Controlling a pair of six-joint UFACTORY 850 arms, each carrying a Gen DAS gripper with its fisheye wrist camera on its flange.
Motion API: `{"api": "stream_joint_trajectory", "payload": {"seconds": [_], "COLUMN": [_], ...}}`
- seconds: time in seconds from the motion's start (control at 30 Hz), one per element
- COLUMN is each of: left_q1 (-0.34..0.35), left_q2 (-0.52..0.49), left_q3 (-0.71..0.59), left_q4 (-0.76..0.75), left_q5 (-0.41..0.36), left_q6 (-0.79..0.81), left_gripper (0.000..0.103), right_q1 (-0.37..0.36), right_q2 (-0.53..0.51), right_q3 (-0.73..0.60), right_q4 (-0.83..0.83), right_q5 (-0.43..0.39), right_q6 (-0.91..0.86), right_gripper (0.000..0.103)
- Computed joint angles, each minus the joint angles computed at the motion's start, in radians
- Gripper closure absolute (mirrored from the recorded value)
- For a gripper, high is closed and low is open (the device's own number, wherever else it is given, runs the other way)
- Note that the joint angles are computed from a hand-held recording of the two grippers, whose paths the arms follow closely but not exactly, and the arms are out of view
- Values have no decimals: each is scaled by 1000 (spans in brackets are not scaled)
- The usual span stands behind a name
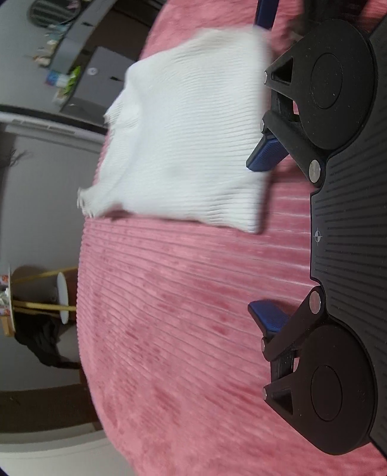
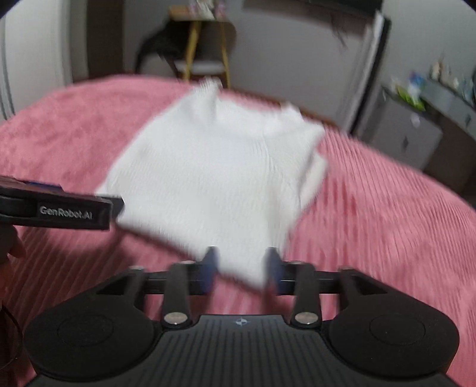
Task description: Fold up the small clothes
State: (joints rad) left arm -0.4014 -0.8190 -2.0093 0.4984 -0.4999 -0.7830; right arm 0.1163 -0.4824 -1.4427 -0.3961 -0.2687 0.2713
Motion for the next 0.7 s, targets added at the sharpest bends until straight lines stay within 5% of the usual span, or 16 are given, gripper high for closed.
{"api": "stream_joint_trajectory", "payload": {"seconds": [0.07,0.13,0.27,0.57,0.7], "left_q1": [-12,-17,-24,-62,-67], "left_q2": [27,78,169,201,186], "left_q3": [33,102,217,226,181], "left_q4": [21,42,78,91,72], "left_q5": [-39,-16,41,-39,-101], "left_q6": [0,-30,-77,-6,23], "left_gripper": [6,6,1,0,0], "right_q1": [-9,-19,-12,11,6], "right_q2": [-1,48,112,217,211], "right_q3": [-17,47,122,186,146], "right_q4": [196,284,210,81,160], "right_q5": [-109,-87,-108,-55,-76], "right_q6": [-123,-162,-59,138,51], "right_gripper": [17,17,4,4,4]}}
